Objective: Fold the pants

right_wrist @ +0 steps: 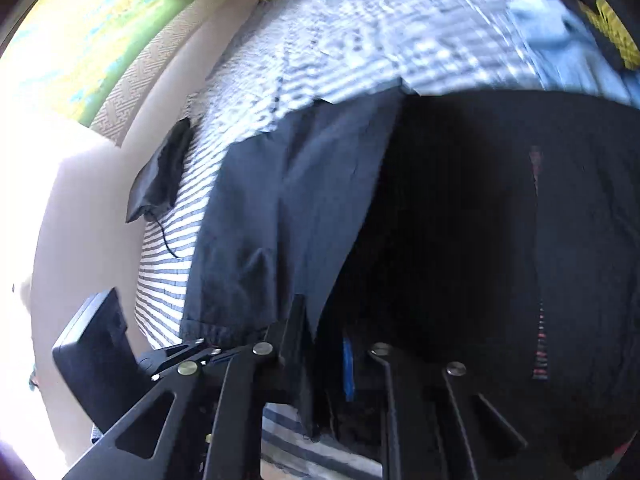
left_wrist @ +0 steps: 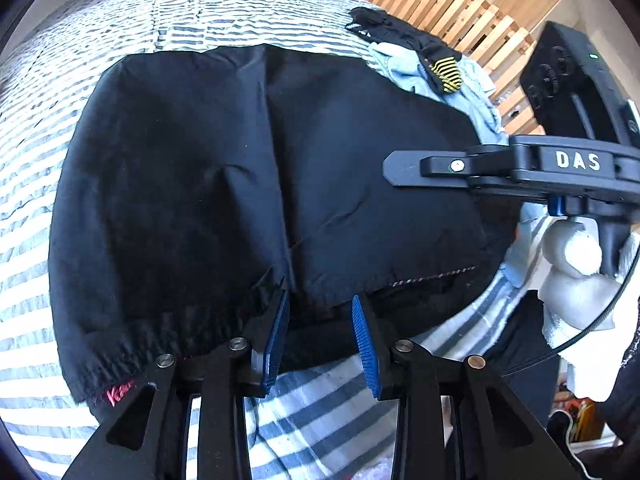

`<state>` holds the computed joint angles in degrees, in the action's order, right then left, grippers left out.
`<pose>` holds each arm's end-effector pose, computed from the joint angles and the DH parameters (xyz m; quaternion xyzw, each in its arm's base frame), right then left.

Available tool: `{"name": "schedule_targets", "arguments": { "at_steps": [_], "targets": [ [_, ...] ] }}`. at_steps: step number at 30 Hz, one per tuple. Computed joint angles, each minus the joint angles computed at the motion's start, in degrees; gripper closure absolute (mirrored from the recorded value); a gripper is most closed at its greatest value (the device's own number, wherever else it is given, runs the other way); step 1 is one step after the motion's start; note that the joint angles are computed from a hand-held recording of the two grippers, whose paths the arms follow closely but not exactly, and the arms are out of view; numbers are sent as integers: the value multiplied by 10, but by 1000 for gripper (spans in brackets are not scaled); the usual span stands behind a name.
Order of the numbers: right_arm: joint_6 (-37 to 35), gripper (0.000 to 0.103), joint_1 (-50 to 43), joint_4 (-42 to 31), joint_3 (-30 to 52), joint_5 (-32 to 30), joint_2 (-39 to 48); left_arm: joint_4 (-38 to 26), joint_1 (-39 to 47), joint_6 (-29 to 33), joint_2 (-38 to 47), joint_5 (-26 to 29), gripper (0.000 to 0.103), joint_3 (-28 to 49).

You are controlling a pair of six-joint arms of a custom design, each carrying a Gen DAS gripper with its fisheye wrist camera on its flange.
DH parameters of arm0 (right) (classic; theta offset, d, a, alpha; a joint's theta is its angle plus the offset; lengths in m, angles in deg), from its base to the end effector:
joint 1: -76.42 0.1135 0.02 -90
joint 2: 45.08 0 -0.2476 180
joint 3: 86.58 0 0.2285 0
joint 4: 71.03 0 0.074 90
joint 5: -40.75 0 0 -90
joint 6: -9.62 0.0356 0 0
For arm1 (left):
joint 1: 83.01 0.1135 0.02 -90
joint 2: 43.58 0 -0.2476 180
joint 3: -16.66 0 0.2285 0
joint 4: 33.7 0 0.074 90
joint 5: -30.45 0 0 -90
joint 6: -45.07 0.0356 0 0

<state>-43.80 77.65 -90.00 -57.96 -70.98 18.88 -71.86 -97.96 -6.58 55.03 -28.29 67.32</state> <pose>0.1598 0.0166 0.1168 0.2288 0.9082 0.2673 0.2266 0.2051 -0.0739 0.0844 0.4399 0.8561 -0.2570 0.0866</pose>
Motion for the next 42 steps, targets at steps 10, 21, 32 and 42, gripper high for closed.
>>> {"name": "schedule_targets", "arguments": {
  "at_steps": [10, 21, 32, 42],
  "targets": [
    [-46, 98, -49, -245, 17, 78, -205, -206, 202, 171, -48, 93, 68, 113],
    [-62, 98, -88, -239, -17, 68, -213, -84, 116, 60, 83, 68, 69, 143],
    [-63, 98, -117, -224, 35, 31, -158, -304, 225, 336, 3, 69, 69, 82],
    [-45, 98, -105, -316, 75, 64, -232, 113, 178, 50, -27, 23, 75, -79]
  ]
}}
